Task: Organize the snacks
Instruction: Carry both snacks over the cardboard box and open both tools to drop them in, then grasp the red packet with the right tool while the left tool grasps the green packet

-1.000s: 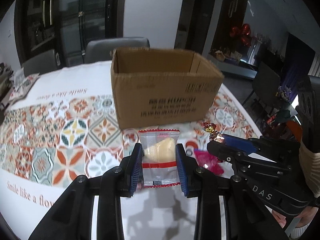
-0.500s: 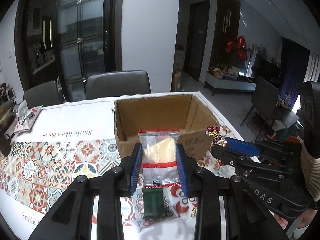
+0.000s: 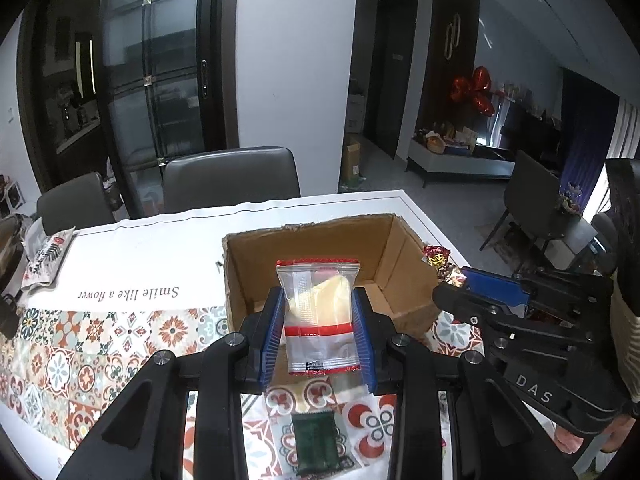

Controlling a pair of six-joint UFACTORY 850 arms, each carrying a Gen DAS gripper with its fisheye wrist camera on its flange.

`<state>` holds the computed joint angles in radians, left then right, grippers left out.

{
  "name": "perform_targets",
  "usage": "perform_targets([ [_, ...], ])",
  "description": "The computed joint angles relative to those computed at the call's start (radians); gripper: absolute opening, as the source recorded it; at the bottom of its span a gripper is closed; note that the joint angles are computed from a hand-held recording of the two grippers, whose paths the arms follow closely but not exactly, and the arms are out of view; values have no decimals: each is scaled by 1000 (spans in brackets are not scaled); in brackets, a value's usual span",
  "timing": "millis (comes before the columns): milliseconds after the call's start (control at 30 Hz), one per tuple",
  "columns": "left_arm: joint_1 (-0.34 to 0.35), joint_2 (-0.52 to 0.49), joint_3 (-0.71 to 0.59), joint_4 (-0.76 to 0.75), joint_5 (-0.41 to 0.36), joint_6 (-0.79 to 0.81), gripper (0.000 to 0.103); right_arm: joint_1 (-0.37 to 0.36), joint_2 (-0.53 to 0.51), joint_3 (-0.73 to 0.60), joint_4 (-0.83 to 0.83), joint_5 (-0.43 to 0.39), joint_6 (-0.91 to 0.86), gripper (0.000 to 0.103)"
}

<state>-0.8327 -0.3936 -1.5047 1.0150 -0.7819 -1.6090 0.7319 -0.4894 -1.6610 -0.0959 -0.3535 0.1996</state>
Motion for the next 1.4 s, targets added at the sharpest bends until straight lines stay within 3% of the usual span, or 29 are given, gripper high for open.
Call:
perform_targets([
  [233, 58, -29, -41, -109, 57, 127, 33, -8, -81, -130, -42, -90, 12, 24],
  [433, 94, -70, -92, -196, 51, 220, 34, -11, -154, -237, -81, -157, 33, 24],
  [500, 92, -89, -117, -184, 8, 230, 48, -14, -170, -257, -61, -167, 10, 24],
  [600, 85, -76, -96, -153, 12, 195, 51, -21, -181, -264, -29, -175, -1, 34],
  [900, 17, 0, 2, -88, 1, 85, 51, -19, -62, -71, -87, -63, 102, 34],
  [1067, -23, 30, 51, -52, -18, 21, 53, 5, 22, 58, -219, 9, 236, 43],
  [1233, -58, 48, 90, -13, -42, -34, 55, 28, 66, 136, -330, 22, 358, 52],
  [1400, -76, 55, 115, -15, -33, -61, 57, 35, 86, 181, -261, 24, 309, 60],
])
